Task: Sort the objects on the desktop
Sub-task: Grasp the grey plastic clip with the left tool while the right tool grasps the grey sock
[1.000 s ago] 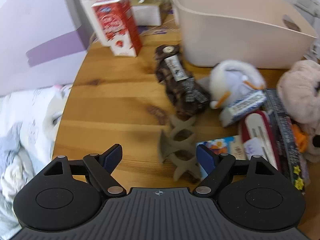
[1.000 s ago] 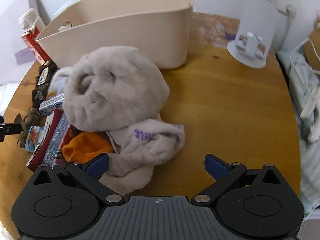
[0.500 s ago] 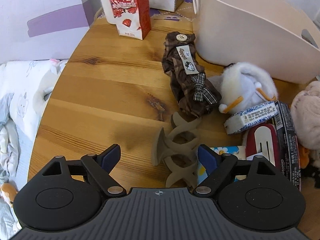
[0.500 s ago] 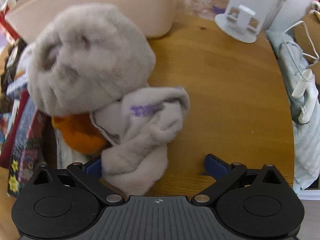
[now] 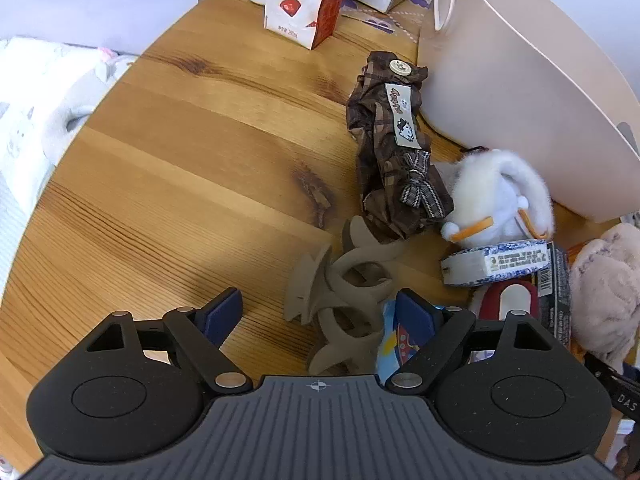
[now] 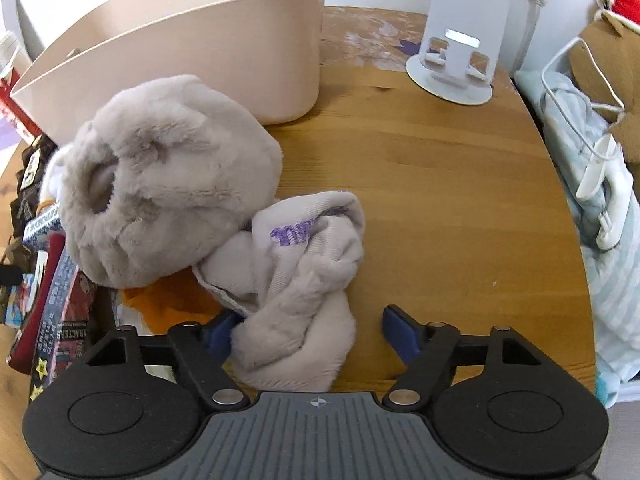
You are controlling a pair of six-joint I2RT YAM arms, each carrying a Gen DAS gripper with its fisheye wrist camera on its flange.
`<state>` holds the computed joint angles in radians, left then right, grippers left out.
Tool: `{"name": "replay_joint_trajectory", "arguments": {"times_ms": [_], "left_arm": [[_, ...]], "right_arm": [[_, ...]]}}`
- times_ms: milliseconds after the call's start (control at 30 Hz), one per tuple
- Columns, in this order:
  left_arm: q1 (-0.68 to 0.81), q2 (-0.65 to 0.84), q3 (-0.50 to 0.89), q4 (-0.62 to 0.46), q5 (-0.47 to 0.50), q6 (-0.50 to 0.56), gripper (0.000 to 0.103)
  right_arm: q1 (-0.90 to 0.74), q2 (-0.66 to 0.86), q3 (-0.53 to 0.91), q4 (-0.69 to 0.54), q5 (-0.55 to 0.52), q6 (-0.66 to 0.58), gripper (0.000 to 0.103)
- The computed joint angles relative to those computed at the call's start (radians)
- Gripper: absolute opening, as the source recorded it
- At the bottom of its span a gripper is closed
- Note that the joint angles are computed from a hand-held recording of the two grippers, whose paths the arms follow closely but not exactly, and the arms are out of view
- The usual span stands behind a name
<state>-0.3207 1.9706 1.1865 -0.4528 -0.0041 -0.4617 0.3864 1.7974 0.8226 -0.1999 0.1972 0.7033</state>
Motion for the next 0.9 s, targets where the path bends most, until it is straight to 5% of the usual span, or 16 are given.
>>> {"name": "replay_joint_trajectory", "arguments": {"times_ms": [67,167,267,567,900], "left_arm": [[-0.005,-0.013,-0.016,0.015,-0.009,0.003,0.081],[0.014,-0.021,-0.025,0.036,0.042,-0.01,0.066],[0.017,-0.034,-0.045,0.06,0.061,-0.018,0.059],[-0.001,-0.069,-0.075,0.093,0.03,0.026,0.043],[-0.019,-0.141,-0.133,0.108,0.011,0.022,0.043]], "right_arm": [[0.004,0.008,0.01,-0.008,-0.004,-0.047,0.07],[0.022,-0.01,0.001,-0.01,0.001,-0.102,0.044],[0.033,-0.02,-0.007,-0.011,0.005,-0.106,0.033],[0.02,-0.089,-0.065,0.001,-0.004,-0.095,0.028],[0.024,-0.239,-0.139,-0.018,0.012,-0.069,0.024]]}}
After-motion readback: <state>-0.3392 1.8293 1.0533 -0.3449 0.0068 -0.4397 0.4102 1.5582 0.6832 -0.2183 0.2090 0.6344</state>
